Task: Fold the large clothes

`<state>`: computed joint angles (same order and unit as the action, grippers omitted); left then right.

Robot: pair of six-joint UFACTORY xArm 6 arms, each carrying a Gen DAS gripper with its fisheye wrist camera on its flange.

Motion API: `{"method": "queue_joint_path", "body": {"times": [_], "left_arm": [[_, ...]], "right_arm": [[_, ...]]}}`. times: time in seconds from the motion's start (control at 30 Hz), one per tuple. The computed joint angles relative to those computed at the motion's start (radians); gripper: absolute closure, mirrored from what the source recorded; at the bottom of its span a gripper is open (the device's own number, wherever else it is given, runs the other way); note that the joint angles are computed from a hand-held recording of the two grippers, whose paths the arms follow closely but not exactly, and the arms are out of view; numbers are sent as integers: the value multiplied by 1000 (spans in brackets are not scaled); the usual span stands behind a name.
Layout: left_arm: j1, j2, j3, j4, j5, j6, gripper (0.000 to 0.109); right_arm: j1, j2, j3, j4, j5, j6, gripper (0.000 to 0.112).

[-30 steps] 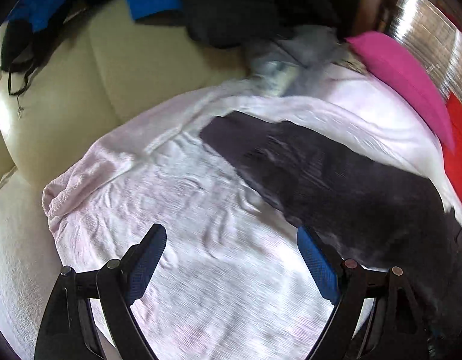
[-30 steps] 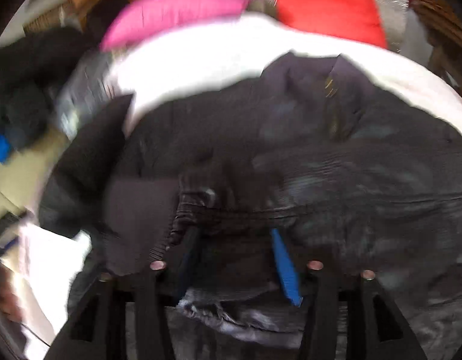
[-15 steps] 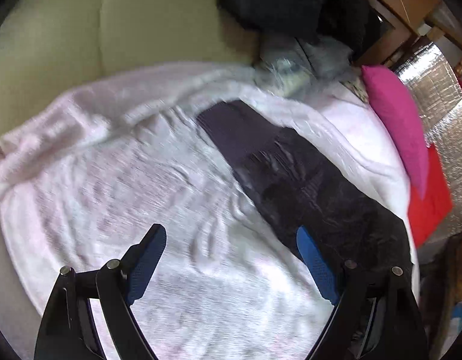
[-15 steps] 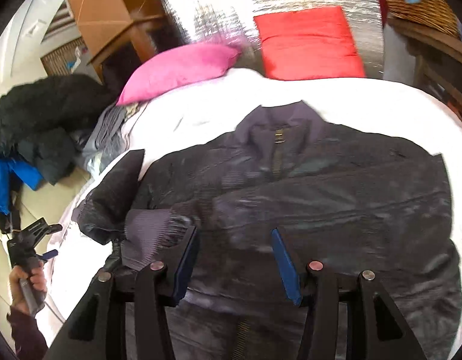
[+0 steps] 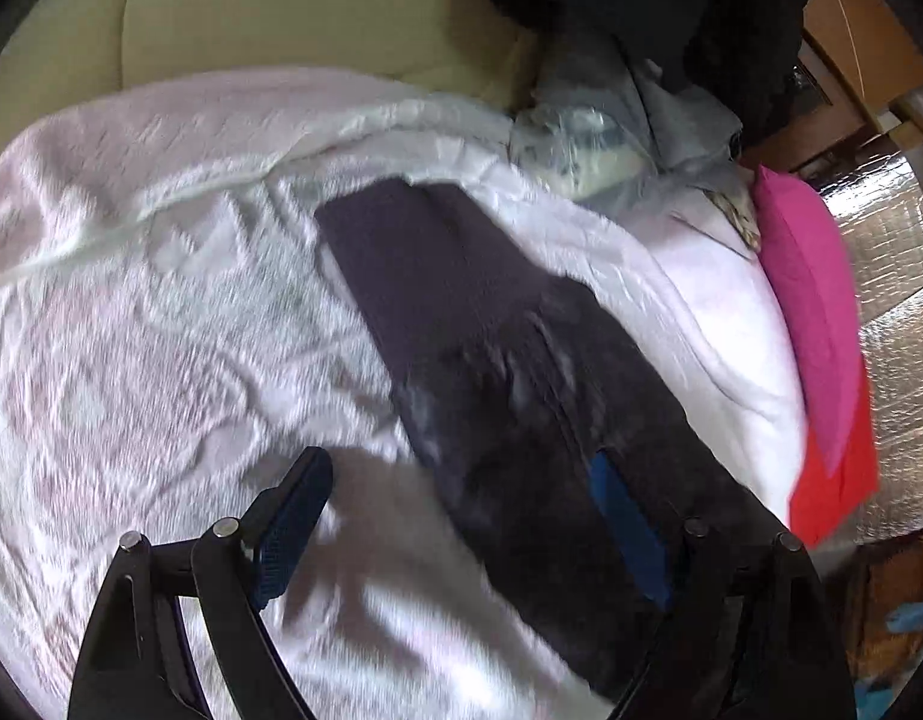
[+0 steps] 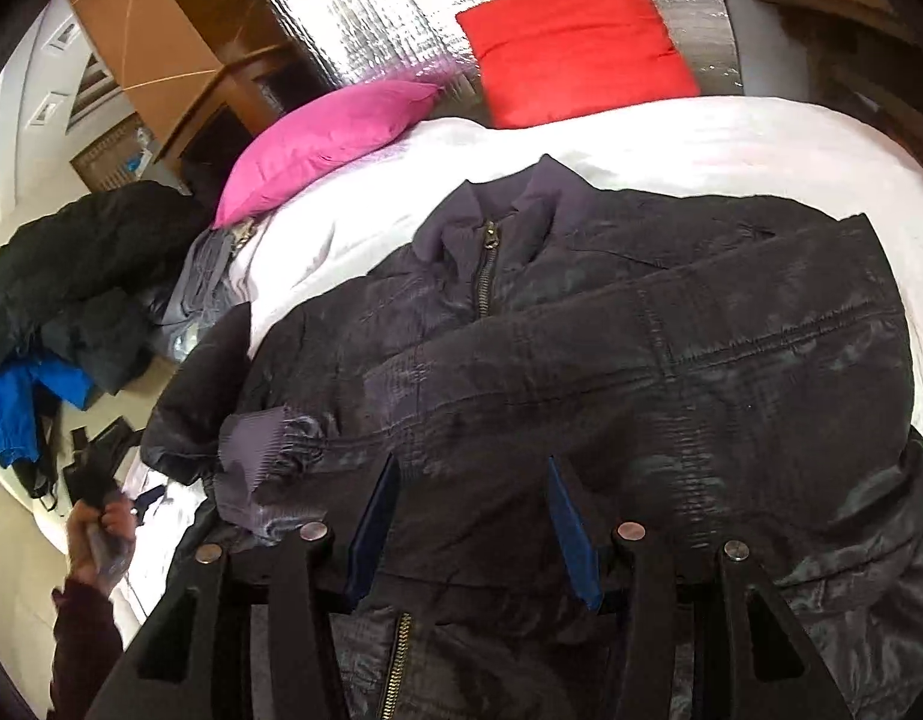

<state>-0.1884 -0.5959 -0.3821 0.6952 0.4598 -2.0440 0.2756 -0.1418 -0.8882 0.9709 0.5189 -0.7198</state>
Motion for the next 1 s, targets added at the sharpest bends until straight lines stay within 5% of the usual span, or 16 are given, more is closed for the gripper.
{"method": "queue_joint_path", "body": {"times": [0.1, 0.13, 0.27, 0.47, 0.63, 0.87, 1.0], "left_arm": [[2, 53, -55, 2, 60, 44, 53], [-1, 73, -74, -11, 91, 68, 73], [-28, 72, -100, 47, 148, 18, 89], [-232, 57, -260, 210, 343, 18, 94], [-471, 190, -503, 342, 484, 92, 94], [-628, 510, -860, 345, 393, 300, 95], [-673, 726, -1070, 212, 292, 496, 95]], "right_arm": [[-23, 8, -8, 10, 22, -5, 58], [-30, 11, -10, 12, 21, 0, 58], [-71, 23, -27, 41, 50, 13, 58], [-120, 10, -29, 86, 52, 26, 58], [-156, -15, -24, 128, 52, 26, 58], [-212, -33, -21, 163, 87, 28, 58], [-249, -33, -26, 183, 110, 24, 58]]}}
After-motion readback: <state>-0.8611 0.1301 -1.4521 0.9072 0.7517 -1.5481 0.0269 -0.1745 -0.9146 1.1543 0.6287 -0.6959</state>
